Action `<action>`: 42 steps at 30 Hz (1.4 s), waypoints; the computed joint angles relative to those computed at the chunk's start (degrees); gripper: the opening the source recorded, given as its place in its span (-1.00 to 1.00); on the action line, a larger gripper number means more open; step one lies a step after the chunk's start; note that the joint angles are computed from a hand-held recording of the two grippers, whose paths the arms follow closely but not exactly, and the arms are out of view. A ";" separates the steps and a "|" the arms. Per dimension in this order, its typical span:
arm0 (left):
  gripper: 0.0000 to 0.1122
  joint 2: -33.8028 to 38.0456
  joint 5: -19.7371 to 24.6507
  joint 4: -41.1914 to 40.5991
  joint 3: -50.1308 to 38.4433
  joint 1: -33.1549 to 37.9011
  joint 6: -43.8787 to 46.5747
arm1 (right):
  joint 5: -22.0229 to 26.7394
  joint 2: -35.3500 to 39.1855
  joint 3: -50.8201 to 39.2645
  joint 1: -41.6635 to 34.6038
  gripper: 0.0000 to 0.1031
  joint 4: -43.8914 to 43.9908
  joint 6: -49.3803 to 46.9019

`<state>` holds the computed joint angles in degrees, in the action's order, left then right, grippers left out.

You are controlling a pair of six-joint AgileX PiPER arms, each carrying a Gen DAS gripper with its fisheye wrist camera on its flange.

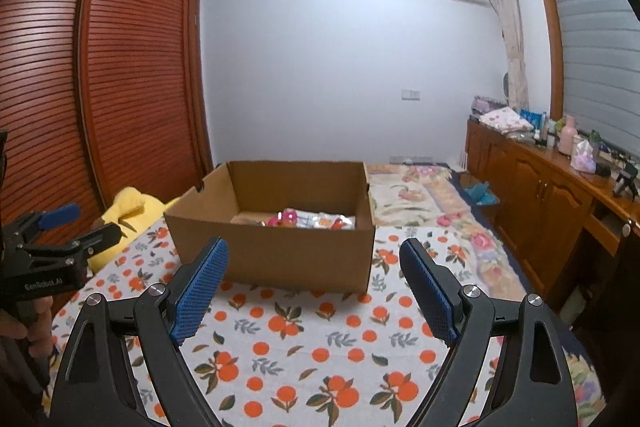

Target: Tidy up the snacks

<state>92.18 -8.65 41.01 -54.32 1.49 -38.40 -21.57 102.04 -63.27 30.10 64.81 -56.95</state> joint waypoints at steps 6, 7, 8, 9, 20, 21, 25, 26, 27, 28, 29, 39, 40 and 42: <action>0.75 0.13 -0.07 -1.41 0.16 -0.01 1.58 | 0.24 0.94 -0.09 -0.14 0.74 0.99 -0.65; 0.75 0.14 -0.20 -1.01 0.21 0.08 1.20 | 0.53 0.98 -0.18 -0.31 0.74 1.06 -0.64; 0.75 0.00 -0.30 -0.42 0.33 0.15 0.70 | 0.69 1.04 -0.25 -0.46 0.74 1.21 -0.65; 0.75 0.03 -0.25 -0.65 0.28 0.10 0.95 | 0.90 1.08 -0.32 -0.58 0.74 1.37 -0.76; 0.75 0.09 -0.46 1.88 0.08 0.37 -1.19 | 0.65 0.92 0.00 -0.56 0.74 0.90 -0.38; 0.75 0.10 -0.44 1.93 0.05 0.38 -1.21 | 0.65 0.92 0.00 -0.56 0.74 0.90 -0.38; 0.75 0.05 -0.46 1.90 0.13 0.36 -1.27 | 0.72 0.86 0.08 -0.62 0.74 0.70 -0.08; 0.75 0.04 -0.36 1.69 0.11 0.32 -1.12 | 0.77 0.81 0.12 -0.65 0.74 0.65 -0.04; 0.75 0.04 -0.32 1.44 0.11 0.28 -0.88 | 0.85 0.77 0.17 -0.71 0.74 0.42 0.18; 0.75 0.04 -0.32 1.44 0.11 0.28 -0.88 | 0.85 0.81 0.13 -0.70 0.74 0.45 0.14; 0.75 0.06 -0.21 1.60 0.06 0.23 -1.05 | 0.76 0.83 0.13 -0.68 0.74 0.52 0.07; 0.75 -0.09 0.22 1.69 -0.05 -0.09 -1.21 | 0.81 0.68 0.27 -0.72 0.74 0.55 0.13; 0.75 -0.11 0.34 1.53 -0.11 -0.15 -1.06 | 0.91 0.71 0.22 -0.77 0.74 0.57 0.09; 0.75 -0.11 0.22 2.14 -0.08 -0.15 -1.67 | 0.85 0.64 0.32 -0.79 0.74 0.30 0.35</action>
